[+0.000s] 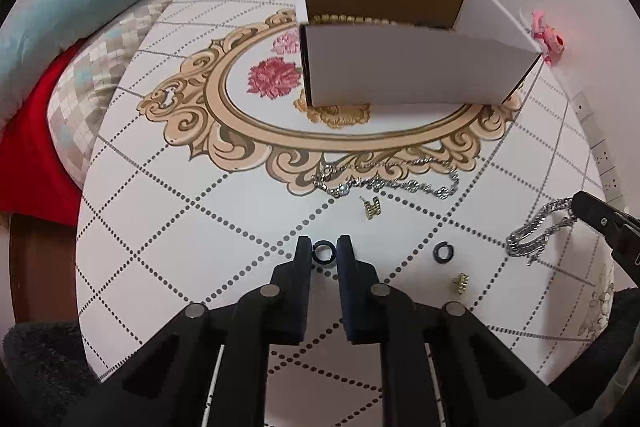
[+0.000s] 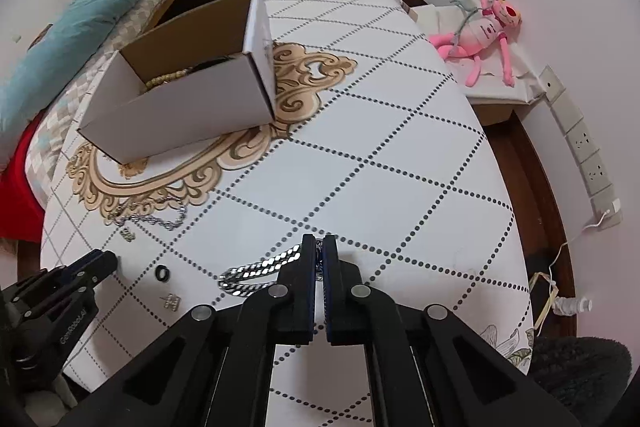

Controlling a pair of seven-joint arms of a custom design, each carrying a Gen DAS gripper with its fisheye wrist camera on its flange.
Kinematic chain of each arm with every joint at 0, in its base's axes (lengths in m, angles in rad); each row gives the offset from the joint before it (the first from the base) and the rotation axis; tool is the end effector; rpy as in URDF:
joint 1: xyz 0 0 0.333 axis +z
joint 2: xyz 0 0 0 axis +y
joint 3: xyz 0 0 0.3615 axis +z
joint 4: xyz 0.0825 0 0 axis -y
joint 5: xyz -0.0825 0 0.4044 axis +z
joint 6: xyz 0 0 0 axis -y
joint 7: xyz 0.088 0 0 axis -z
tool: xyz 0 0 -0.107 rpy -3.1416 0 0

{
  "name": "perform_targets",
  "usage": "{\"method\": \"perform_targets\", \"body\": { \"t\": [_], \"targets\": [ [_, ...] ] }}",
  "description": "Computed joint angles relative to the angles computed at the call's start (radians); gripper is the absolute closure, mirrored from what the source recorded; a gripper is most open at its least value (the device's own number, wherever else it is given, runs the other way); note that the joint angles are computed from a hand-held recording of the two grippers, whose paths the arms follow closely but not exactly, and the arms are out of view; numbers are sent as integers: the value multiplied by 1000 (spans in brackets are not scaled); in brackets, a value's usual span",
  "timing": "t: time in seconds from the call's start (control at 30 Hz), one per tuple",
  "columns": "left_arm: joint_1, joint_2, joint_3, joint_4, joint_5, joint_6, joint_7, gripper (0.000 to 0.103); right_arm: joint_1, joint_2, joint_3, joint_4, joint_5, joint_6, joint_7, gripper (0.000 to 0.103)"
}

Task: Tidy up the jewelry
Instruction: 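Carry the bracelet and ring over the box and open both tools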

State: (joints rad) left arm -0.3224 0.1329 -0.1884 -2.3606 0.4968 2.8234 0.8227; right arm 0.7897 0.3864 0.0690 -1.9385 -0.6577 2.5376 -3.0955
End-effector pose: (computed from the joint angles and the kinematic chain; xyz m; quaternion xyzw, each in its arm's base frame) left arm 0.4709 -0.2903 0.3333 -0.6196 0.7609 -0.1449 0.1268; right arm 0.4355 0.5103 0.3330 -0.5946 0.7722 -0.1335 0.1800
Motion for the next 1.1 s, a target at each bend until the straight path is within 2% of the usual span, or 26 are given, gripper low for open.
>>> {"method": "perform_targets", "body": {
  "t": [0.3,0.53,0.77,0.87,1.1],
  "targets": [
    [19,-107,-18,-9,67,37,-53,93,9,-44,-6,21,-72,55,5,100],
    [51,-130,-43,55,41,54,-25,93,-6,-73,-4,82,-129,73,-29,100],
    [65,-72,-40,164,-163,51,159,93,-48,-59,-5,189,-119,101,-148,101],
    [78,-15,-43,239,-271,15,267,93,-68,-23,-8,265,-71,83,-250,101],
    [92,119,-43,403,-415,-97,418,93,-108,107,-20,435,107,37,-467,102]
  ]
}}
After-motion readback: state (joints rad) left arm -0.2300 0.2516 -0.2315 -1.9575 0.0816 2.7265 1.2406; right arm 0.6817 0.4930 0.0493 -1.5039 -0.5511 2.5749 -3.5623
